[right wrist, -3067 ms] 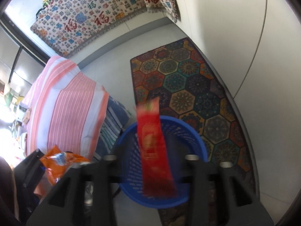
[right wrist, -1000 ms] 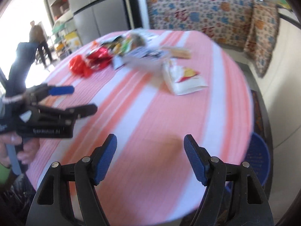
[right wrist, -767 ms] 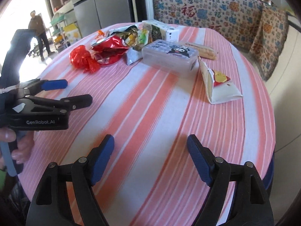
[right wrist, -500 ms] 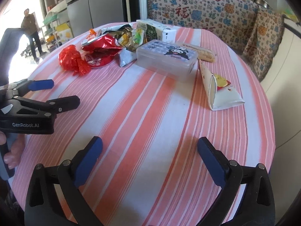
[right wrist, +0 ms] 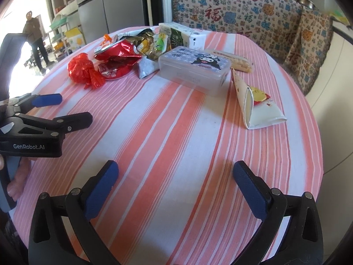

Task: Collect trash
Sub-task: 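Swing both tools back over the table toward the remaining trash, then grasp the red plastic bag with the left tool while the right tool grasps the white paper pouch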

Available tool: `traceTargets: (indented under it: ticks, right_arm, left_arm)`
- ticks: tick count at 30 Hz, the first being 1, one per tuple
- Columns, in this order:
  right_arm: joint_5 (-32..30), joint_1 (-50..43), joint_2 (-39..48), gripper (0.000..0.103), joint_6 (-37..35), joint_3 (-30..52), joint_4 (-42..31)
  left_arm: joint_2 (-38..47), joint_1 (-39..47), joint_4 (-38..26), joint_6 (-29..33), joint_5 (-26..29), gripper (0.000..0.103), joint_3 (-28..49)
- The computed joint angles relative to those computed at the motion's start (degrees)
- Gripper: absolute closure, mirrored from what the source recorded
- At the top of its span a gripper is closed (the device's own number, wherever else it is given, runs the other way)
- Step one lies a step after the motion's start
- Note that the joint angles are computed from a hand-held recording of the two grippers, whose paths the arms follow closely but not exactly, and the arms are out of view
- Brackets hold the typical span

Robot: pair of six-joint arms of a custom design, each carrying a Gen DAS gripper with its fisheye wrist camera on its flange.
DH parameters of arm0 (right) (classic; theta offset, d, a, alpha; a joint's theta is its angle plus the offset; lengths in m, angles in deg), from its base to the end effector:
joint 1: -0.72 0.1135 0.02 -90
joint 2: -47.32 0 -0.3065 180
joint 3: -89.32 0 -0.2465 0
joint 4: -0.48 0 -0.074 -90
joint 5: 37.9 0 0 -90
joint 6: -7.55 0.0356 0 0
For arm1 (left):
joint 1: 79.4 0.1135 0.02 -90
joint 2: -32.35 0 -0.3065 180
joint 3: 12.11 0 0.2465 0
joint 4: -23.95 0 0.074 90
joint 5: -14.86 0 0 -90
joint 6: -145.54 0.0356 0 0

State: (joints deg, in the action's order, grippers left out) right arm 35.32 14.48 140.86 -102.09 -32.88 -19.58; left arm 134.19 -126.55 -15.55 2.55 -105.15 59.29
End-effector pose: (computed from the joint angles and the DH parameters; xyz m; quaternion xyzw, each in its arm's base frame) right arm 0.2887 0.0813 0.1860 -0.3128 0.8934 0.1244 0.2977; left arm 0.2384 -0.2308 0.1901 -0.0935 0.9476 0.0346 0.3035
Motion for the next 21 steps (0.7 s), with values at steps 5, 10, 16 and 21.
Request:
traceTargets:
  ticks: [5, 10, 16, 21]
  right_arm:
    - [-0.02, 0.01, 0.05, 0.001, 0.01, -0.04, 0.08]
    - [0.08, -0.06, -0.25, 0.001, 0.19, -0.30, 0.24]
    - [0.08, -0.13, -0.29, 0.001, 0.17, -0.41, 0.36]
    - [0.17, -0.09, -0.29, 0.001, 0.30, -0.51, 0.53]
  left_arm:
    - [0.38, -0.49, -0.99, -0.80, -0.36, 0.000, 0.72]
    - [-1.29, -0.30, 1.05, 0.95, 0.82, 0.000, -1.39]
    - [-5.05, 0.38, 3.73, -3.47, 0.76, 0.000, -5.42]
    - [-8.67, 2.50, 9.98, -7.74, 0.88, 0.000, -7.42]
